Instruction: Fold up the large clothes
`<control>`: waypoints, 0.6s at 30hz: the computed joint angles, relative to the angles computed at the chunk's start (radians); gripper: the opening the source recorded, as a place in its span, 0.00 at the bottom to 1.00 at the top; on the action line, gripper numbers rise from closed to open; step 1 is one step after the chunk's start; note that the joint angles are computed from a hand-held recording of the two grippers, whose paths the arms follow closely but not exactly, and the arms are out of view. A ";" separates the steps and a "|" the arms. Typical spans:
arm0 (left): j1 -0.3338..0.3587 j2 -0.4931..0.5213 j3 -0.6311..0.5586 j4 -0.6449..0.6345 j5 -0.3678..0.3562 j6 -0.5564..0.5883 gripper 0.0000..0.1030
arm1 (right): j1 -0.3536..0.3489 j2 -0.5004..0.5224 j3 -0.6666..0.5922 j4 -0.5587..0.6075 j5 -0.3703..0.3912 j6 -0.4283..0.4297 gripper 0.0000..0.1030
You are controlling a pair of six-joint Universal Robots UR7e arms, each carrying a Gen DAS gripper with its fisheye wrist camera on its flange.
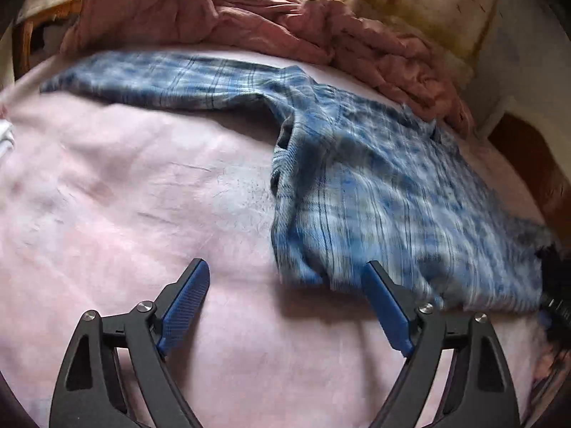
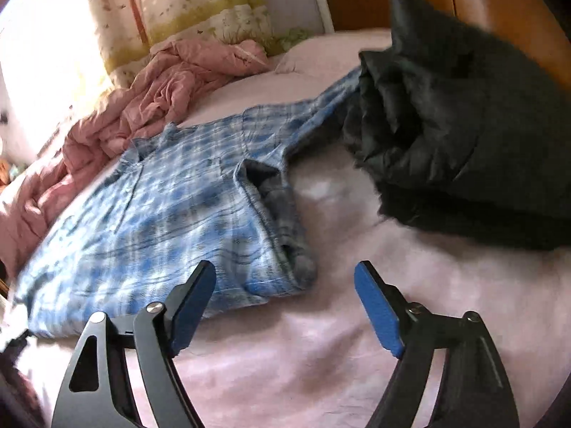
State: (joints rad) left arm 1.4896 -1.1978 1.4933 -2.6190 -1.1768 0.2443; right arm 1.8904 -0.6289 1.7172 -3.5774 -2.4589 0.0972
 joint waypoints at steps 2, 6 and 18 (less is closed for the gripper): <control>-0.001 0.018 -0.019 0.017 -0.015 0.029 0.81 | -0.030 -0.027 0.027 0.040 0.100 0.066 0.75; -0.039 0.032 0.013 -0.026 0.058 0.139 0.09 | -0.054 -0.015 -0.006 0.083 0.160 0.049 0.14; -0.117 -0.175 0.241 -0.237 0.117 0.224 0.08 | 0.049 0.011 -0.023 -0.096 -0.021 -0.151 0.07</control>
State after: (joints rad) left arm 1.3730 -1.3728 1.7340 -2.8563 -1.0599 0.4678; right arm 1.9394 -0.6183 1.6945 -3.6732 -2.4799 -0.0533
